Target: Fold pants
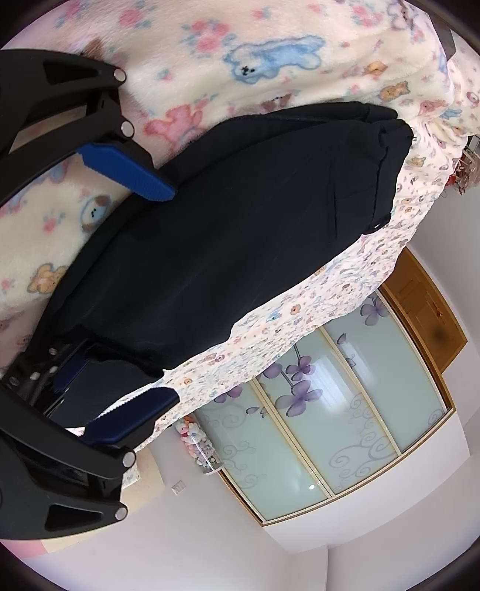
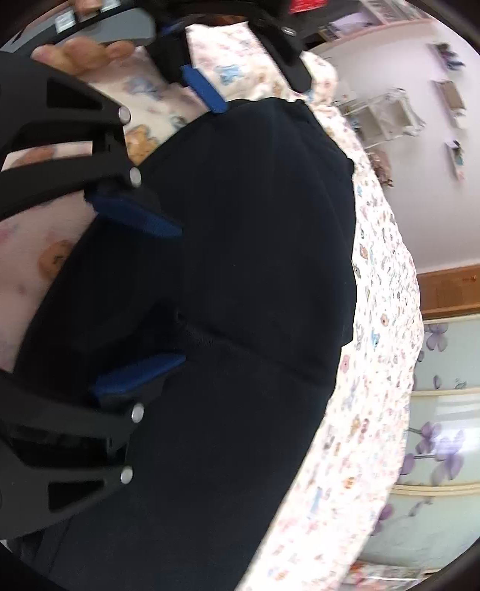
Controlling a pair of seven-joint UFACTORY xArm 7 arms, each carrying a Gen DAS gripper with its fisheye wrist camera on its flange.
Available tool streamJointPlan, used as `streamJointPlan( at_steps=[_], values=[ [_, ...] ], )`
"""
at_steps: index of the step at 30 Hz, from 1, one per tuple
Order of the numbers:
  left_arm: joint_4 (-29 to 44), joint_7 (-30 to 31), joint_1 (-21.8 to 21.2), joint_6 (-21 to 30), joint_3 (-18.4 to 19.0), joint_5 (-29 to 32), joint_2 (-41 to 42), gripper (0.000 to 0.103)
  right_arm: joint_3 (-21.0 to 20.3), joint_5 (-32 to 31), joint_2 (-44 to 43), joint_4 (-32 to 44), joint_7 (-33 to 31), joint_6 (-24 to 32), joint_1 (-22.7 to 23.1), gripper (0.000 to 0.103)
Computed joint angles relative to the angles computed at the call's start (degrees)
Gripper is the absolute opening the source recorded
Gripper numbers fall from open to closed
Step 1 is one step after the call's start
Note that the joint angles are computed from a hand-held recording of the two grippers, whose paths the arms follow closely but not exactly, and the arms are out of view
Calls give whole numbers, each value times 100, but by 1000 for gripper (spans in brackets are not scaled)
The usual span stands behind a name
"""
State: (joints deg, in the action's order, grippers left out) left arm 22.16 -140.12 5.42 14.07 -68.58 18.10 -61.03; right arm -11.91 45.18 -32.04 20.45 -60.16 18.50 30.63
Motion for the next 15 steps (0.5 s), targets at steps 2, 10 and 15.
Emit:
streamJointPlan(
  at_steps=[2,10,15],
  values=[
    [-14,-10,-15,-13,11,0,-15,101,-348,303,-307,-47,-330,140,193,68],
    [-94,-40,-51,-123,69,11,-80,101,-335,877,177,271,-351,804,-110,70],
    [-236,-77,-186,-138,113,19,-321,101,-312,1068,591,550,-334,1406,-406,72]
  ],
)
